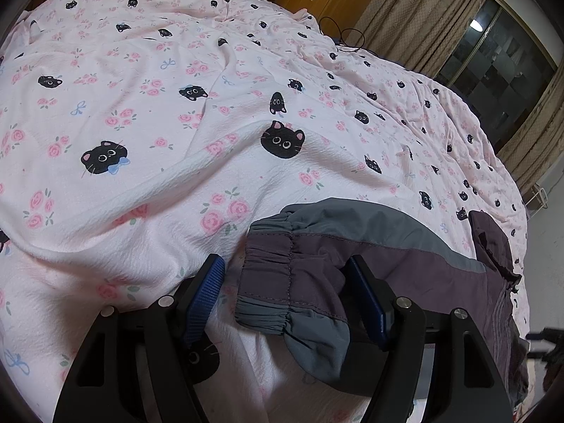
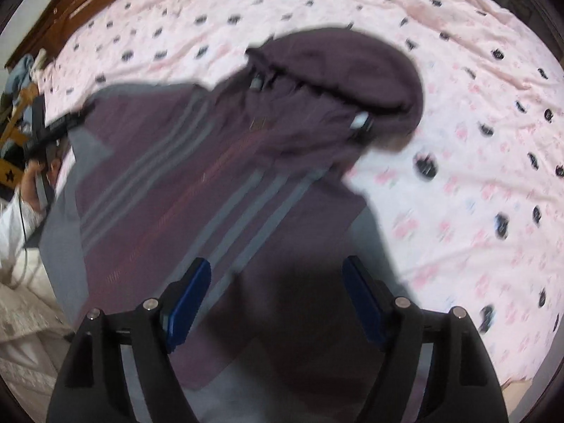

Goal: Fold clothes

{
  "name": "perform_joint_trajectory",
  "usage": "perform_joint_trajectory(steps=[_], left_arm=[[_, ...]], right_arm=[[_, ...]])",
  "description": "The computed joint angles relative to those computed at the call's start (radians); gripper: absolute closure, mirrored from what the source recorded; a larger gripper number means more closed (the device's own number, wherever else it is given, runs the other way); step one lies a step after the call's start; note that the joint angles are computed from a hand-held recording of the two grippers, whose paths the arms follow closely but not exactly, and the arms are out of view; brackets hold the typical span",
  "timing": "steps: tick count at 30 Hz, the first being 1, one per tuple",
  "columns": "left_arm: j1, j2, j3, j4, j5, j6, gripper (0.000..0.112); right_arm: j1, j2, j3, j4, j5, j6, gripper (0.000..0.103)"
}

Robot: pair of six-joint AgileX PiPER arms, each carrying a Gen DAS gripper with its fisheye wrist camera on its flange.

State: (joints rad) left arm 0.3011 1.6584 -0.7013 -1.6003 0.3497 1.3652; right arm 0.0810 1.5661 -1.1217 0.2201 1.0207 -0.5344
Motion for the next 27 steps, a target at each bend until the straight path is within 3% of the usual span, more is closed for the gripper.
perform_joint_trajectory(steps=[6, 10, 13, 18, 24, 27], left_arm=[[-0.004, -0.004, 0.004, -0.003, -0.006, 0.003, 0.045], [-0.004, -0.007, 0.009, -0.011, -0.008, 0.013, 0.045], [-0.003, -0.006, 0.009, -0.012, -0.007, 0.015, 0.045], [-0.005, -0.008, 0.01, -0.014, -0.009, 0.014, 0.045], [-0.008, -0.005, 0.008, -0.016, -0.01, 0.013, 0.045], [-0.009, -0.007, 0.009, -0.016, -0.012, 0.013, 0.045]], right_arm=[[-0.031, 0.02, 0.113, -0.137, -0.12, 0.096, 0.024], [-0.206, 0.043, 0.095, -0.042, -0.096, 0.017, 0.024], [-0.255, 0.0, 0.098, -0.067, -0.097, 0.039, 0.024], [-0.322, -0.166, 0.147, 0.03, -0.059, -0.032, 0.024], [-0.354, -0.381, 0.311, 0.16, -0.022, -0.1, 0.024], [-0.345, -0.43, 0.428, 0.165, -0.057, -0.09, 0.024]])
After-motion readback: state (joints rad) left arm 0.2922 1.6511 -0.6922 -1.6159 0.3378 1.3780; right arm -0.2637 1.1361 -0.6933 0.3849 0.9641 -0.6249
